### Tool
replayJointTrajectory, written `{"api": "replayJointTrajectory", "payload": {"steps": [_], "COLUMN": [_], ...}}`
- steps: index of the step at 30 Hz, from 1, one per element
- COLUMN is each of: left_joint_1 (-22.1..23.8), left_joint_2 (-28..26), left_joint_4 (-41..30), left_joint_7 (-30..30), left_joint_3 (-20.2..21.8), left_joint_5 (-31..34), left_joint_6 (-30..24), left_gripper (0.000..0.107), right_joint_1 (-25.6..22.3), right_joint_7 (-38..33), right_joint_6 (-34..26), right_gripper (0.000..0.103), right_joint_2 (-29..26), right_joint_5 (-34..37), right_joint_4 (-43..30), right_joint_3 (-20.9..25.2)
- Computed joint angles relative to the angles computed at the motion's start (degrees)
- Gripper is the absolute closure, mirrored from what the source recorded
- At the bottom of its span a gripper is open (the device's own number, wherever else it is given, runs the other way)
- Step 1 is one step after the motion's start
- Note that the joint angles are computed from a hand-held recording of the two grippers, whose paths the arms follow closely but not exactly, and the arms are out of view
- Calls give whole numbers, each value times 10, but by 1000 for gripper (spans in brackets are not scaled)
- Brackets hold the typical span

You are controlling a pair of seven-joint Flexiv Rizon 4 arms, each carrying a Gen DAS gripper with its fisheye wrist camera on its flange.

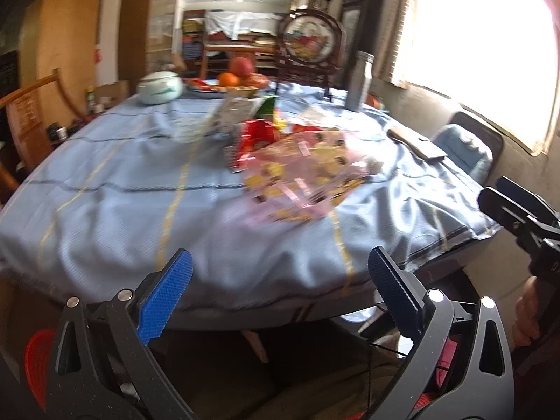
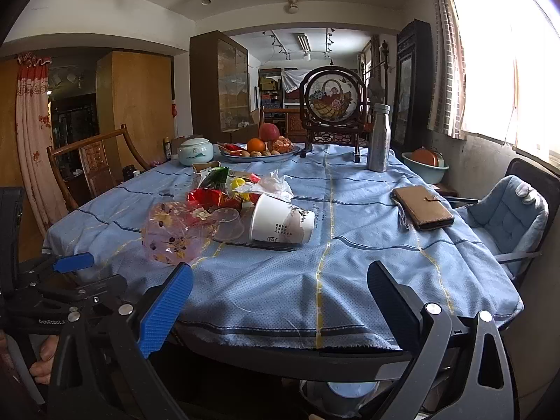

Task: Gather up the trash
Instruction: 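Grasp the pink floral plastic bag with the left gripper while the right gripper grasps the white paper cup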

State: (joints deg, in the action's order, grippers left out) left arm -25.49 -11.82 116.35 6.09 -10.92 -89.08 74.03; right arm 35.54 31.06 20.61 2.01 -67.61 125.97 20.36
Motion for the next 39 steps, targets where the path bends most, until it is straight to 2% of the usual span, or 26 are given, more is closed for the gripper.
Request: {"api": "replayJointTrajectory", "payload": {"steps": [3, 6, 7, 9, 12, 14, 17, 18, 19, 23, 26, 32, 35, 39], "left_joint_1": [3, 4, 7, 11, 21, 39, 63, 73, 82, 98, 102, 94, 100, 121], "left_joint_2": [-25, -62, -73, -104, -131, -136, -138, -136, -135, -118, -100, -69, -63, -56], "left_joint_4": [-28, -65, -77, -106, -134, -141, -144, -142, -143, -139, -135, -124, -119, -100], "left_joint_7": [-27, -53, -72, -151, -218, -232, -224, -215, -204, -181, -166, -120, -127, -182], "left_joint_3": [-9, -25, -28, -23, -24, -42, -76, -90, -100, -111, -99, -53, -28, 6], "left_joint_5": [55, 103, 127, 218, 270, 265, 245, 235, 223, 189, 158, 82, 55, 59], "left_joint_6": [-13, 3, 5, 2, 4, -3, 16, 23, 26, 29, 24, 73, 94, 104], "left_gripper": [10, 10, 10, 10, 11, 13, 28, 38, 42, 45, 45, 45, 45, 45], "right_joint_1": [-12, -25, -30, -41, -54, -61, -73, -76, -79, -90, -101, -125, -138, -148], "right_joint_7": [1, 1, 1, -1, -9, -12, -9, -8, -8, -6, 2, 6, 19, 27], "right_joint_6": [18, 36, 46, 68, 88, 102, 124, 129, 133, 153, 185, 253, 293, 331], "right_gripper": [5, 5, 5, 5, 5, 5, 5, 5, 5, 5, 5, 5, 5, 5], "right_joint_2": [7, 13, 14, 14, 8, 5, 3, 3, 2, -2, -5, -22, -31, -45], "right_joint_5": [-5, -10, -12, -22, -36, -45, -58, -63, -67, -79, -98, -127, -155, -188], "right_joint_4": [11, 21, 23, 28, 28, 28, 30, 30, 30, 29, 27, 12, 4, -12], "right_joint_3": [-7, -13, -16, -22, -29, -34, -40, -42, -44, -50, -59, -77, -88, -97]}}
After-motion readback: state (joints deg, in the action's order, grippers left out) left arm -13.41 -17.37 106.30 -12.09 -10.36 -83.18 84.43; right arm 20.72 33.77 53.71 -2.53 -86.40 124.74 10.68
